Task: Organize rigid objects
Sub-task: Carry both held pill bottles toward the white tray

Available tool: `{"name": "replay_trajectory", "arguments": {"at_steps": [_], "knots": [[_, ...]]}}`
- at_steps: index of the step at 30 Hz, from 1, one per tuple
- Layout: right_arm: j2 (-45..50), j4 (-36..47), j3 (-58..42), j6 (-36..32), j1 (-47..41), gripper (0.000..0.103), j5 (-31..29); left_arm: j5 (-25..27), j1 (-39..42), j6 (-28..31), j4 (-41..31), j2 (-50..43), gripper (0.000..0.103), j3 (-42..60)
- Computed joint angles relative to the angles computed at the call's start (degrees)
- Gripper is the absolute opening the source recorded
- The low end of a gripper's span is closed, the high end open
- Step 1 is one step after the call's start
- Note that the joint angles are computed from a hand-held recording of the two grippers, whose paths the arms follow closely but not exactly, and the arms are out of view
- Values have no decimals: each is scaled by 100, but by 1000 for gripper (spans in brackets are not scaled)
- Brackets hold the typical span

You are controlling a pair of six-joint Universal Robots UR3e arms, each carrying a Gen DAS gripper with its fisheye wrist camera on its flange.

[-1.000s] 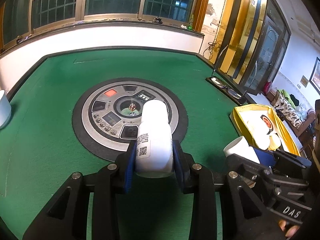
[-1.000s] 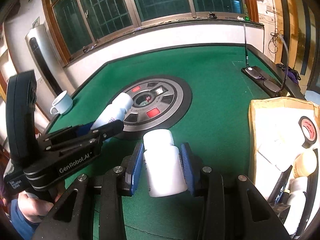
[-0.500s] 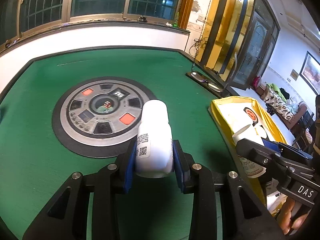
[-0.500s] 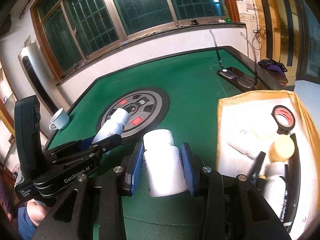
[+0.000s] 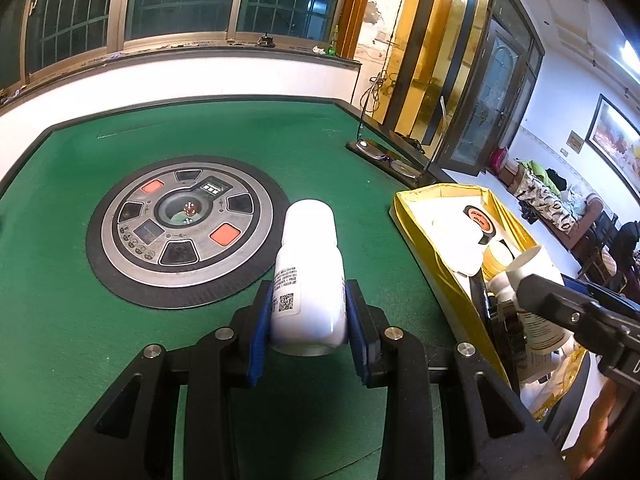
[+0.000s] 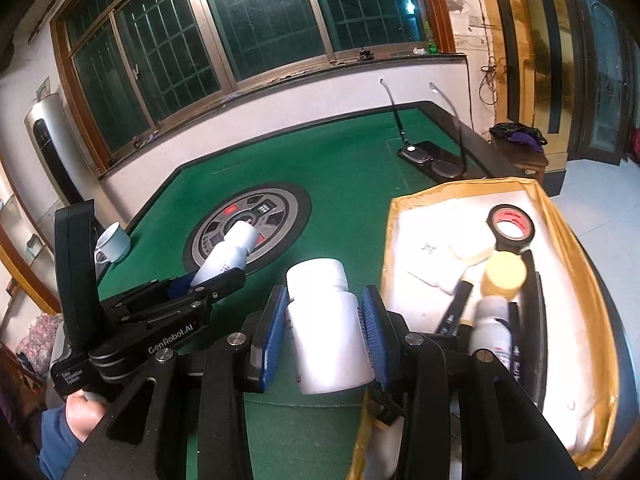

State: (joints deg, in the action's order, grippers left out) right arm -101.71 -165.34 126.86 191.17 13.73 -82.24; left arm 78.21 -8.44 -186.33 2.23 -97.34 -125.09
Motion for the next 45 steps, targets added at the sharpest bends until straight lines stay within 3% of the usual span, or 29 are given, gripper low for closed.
{"name": "replay_trajectory", "arguments": {"at_steps": [17, 28, 37, 45], "knots": [[417, -98, -315, -38, 105, 34, -72, -3, -36, 193, -237, -96, 32, 132], [-97, 48, -63, 46, 20, 34, -164, -93, 104, 150, -87, -83, 32, 55], [-821, 573, -47, 18, 408, 34, -843, -187, 65, 207, -73, -57, 32, 70], [-601, 486, -199, 7, 402, 34, -780, -258, 80, 235, 2, -108, 32, 83]]}}
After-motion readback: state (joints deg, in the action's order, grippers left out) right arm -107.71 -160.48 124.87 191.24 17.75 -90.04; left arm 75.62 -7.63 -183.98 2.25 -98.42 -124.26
